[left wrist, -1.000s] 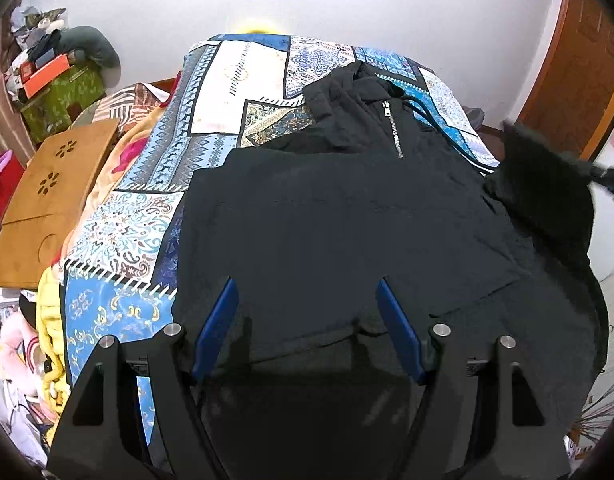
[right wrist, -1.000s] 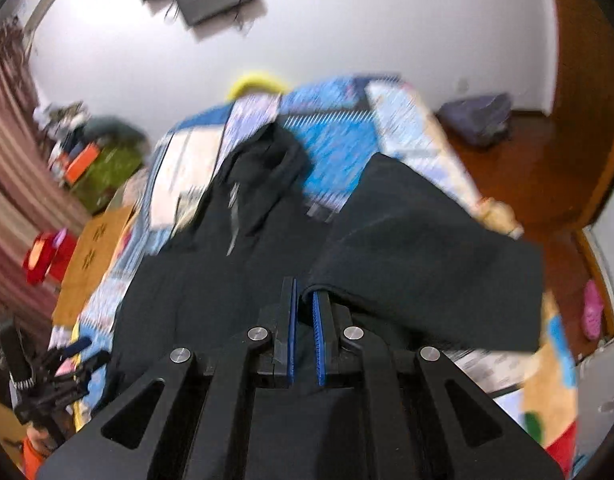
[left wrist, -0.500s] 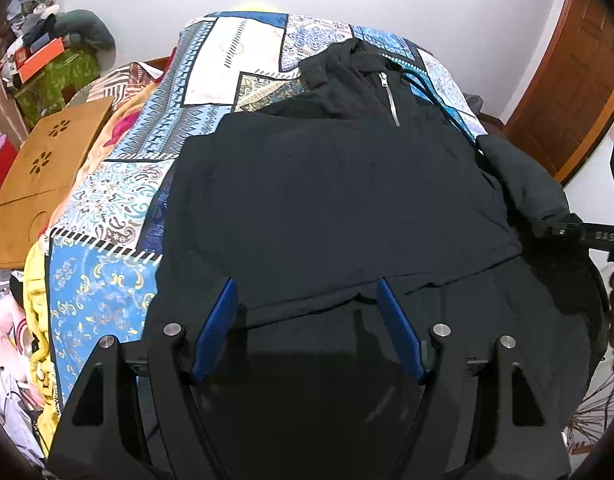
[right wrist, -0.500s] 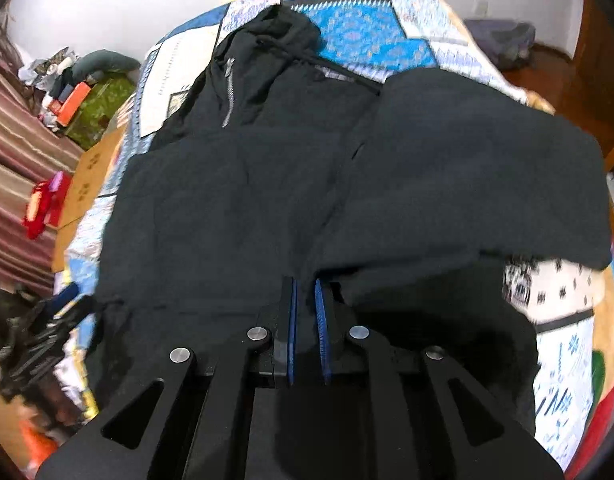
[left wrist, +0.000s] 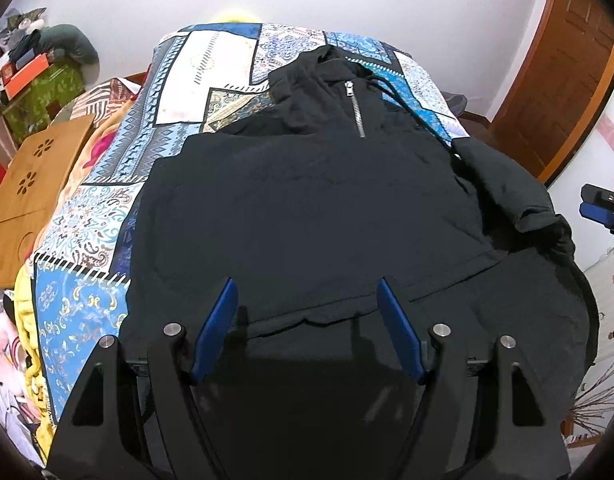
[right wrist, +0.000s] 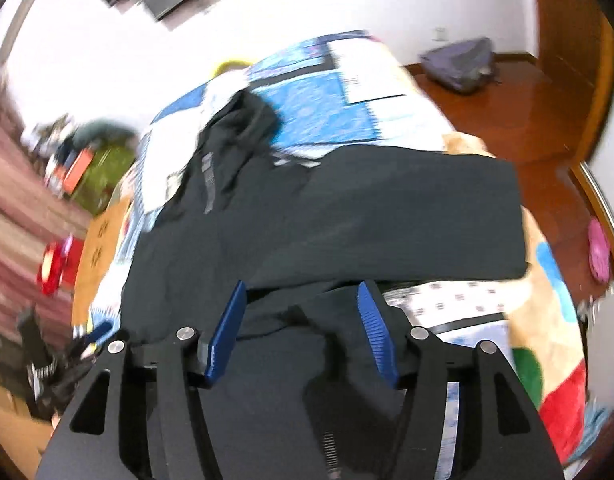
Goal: Fold large clothes
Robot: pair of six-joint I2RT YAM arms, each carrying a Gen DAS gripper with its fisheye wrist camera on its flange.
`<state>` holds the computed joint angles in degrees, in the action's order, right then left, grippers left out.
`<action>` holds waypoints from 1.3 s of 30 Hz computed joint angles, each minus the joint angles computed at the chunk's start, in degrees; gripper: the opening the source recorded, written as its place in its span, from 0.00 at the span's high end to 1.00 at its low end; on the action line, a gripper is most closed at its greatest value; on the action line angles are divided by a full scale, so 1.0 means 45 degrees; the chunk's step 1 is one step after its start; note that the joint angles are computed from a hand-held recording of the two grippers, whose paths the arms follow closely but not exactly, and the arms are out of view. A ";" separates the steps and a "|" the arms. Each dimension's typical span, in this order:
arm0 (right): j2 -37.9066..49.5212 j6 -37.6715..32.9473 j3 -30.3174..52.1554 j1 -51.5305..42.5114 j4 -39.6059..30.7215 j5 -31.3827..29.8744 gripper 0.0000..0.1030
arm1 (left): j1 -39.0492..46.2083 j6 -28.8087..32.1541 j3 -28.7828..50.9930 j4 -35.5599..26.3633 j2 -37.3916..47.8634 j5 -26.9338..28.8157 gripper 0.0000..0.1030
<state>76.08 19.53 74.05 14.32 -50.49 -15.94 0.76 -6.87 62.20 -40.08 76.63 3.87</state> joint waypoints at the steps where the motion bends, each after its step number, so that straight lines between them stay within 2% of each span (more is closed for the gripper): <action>1: 0.0051 0.0106 -0.0143 -0.0475 0.0101 -0.0293 0.47 | -0.0081 -0.0049 0.0050 -0.0002 0.0021 -0.0007 0.31; 5: 0.0402 0.0655 -0.0813 -0.2200 0.0465 -0.1432 0.47 | -0.0349 -0.0072 0.0151 0.0026 0.0108 -0.0168 0.31; 10: 0.1199 0.1109 -0.1420 -0.3364 0.0822 -0.2437 0.47 | -0.0508 -0.0171 0.0292 0.0037 0.0401 -0.0081 0.31; 16: 0.2125 0.1891 -0.1745 -0.3790 0.1972 -0.2251 0.45 | -0.0410 -0.0468 0.0376 0.0103 0.0811 0.0218 0.31; 21: 0.2818 0.2405 -0.1350 -0.4017 0.2197 -0.2072 0.45 | -0.0399 -0.0426 0.0412 0.0226 0.0901 -0.0005 0.31; 23: 0.3077 0.2465 -0.1269 -0.4089 0.2303 -0.1932 0.48 | -0.0358 -0.0400 0.0404 0.0254 0.0903 -0.0021 0.31; 25: 0.3175 0.2634 -0.1180 -0.4047 0.2376 -0.1697 0.57 | -0.0332 -0.0359 0.0399 0.0269 0.0897 -0.0041 0.31; 27: 0.3150 0.2325 -0.0937 -0.3910 0.2189 -0.1236 0.72 | -0.0271 -0.0282 0.0395 0.0288 0.0884 -0.0022 0.31; 30: 0.2810 0.1498 -0.0584 -0.3516 0.1946 -0.0311 0.87 | -0.0217 -0.0169 0.0293 0.0335 0.0694 -0.0057 0.31; 34: 0.2183 0.0841 0.0016 -0.2933 0.1561 0.0471 0.91 | -0.0117 -0.0046 0.0122 0.0333 0.0323 0.0018 0.31; 39: 0.1445 0.0707 0.1086 -0.2029 0.1392 0.0723 0.93 | 0.0167 -0.0010 -0.0085 0.0330 -0.0317 0.0224 0.31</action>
